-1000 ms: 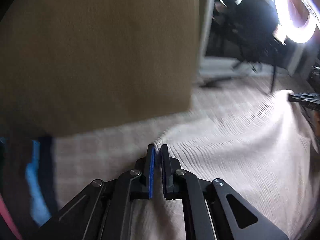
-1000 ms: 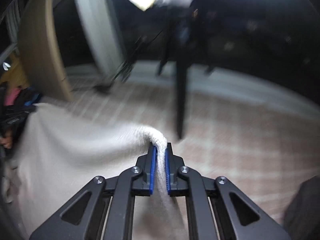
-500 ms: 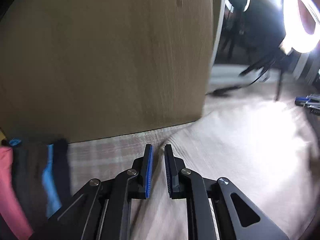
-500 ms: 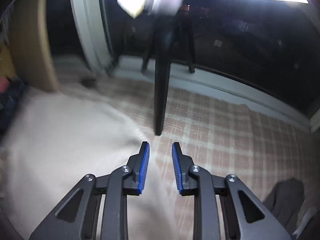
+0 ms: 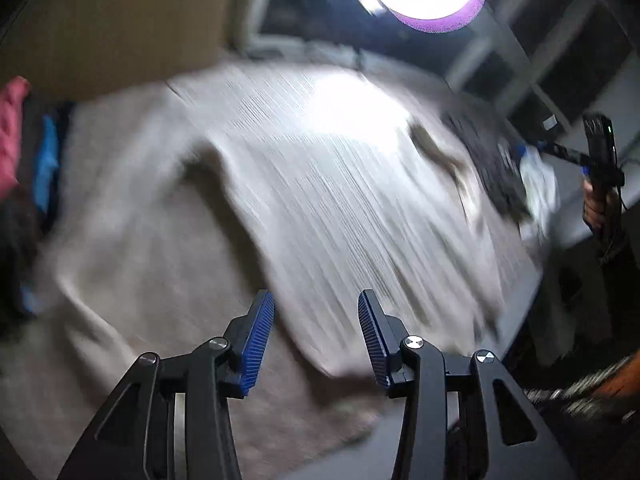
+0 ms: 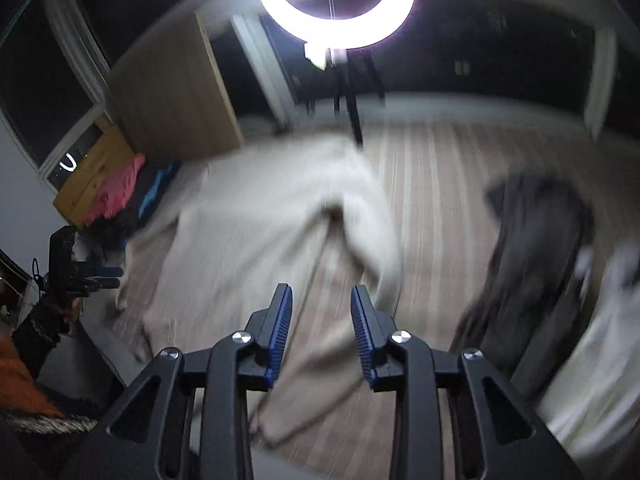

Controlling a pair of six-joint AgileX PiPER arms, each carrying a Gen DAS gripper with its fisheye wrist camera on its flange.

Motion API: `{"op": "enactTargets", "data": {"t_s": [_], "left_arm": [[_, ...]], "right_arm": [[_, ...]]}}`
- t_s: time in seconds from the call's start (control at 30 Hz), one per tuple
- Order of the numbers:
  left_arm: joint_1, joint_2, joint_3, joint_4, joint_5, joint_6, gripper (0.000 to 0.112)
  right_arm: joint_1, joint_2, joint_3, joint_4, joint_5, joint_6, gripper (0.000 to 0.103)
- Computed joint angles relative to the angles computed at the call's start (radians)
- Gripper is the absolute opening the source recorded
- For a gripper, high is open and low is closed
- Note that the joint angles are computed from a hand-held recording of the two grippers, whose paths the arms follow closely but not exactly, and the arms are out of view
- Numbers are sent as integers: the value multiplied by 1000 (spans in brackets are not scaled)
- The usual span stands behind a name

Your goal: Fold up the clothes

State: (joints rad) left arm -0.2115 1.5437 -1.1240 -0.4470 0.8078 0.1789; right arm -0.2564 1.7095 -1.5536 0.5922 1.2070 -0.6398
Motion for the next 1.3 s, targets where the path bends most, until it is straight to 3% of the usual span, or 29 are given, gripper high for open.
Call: {"op": "enactTargets", "data": {"t_s": [0.13,0.23,0.37,0.43,0.53,0.7,0.8,0.9,0.97,1.0,1.03,1.13,1.3], "left_arm": [[-159,63,19,-9,-45,-22,42],[-270,75,30,102,-57,-96,43],[-331,66,61,197,-85,-146,41],[-347,52,80,249,-117,-189,4],[-350,8,128,289,-132,-206,1],[-347,-175,262,307,-70,-258,0],[-381,-232,317,371,-38,-361,0],[-398,-248,323,387,-62,-422,1],[-425,-227,307,396,-94,-445,15],[-438,-208,295,406,-99,-459,33],[-439,-190,285,404,-100,-470,41],[-425,-176,291,381,-119,-486,42],[-436,-139,270,437,-104,-543,41]], "right_arm": [[66,-47,292,-4,-125,-22,30],[113,-60,395,5,-173,-42,30],[152,-71,457,-1,-217,-52,30],[165,-73,474,-9,-229,-52,30],[183,-78,496,-23,-248,-51,30],[199,-125,551,-32,-261,-76,30],[212,-133,586,-15,-260,-105,30],[251,-130,614,-34,-296,-97,30],[279,-121,623,-39,-310,-90,30],[288,-119,625,-34,-313,-89,30],[297,-116,627,-30,-315,-88,30],[274,-145,636,-22,-351,-80,30],[207,-118,588,-153,-453,128,30]]}}
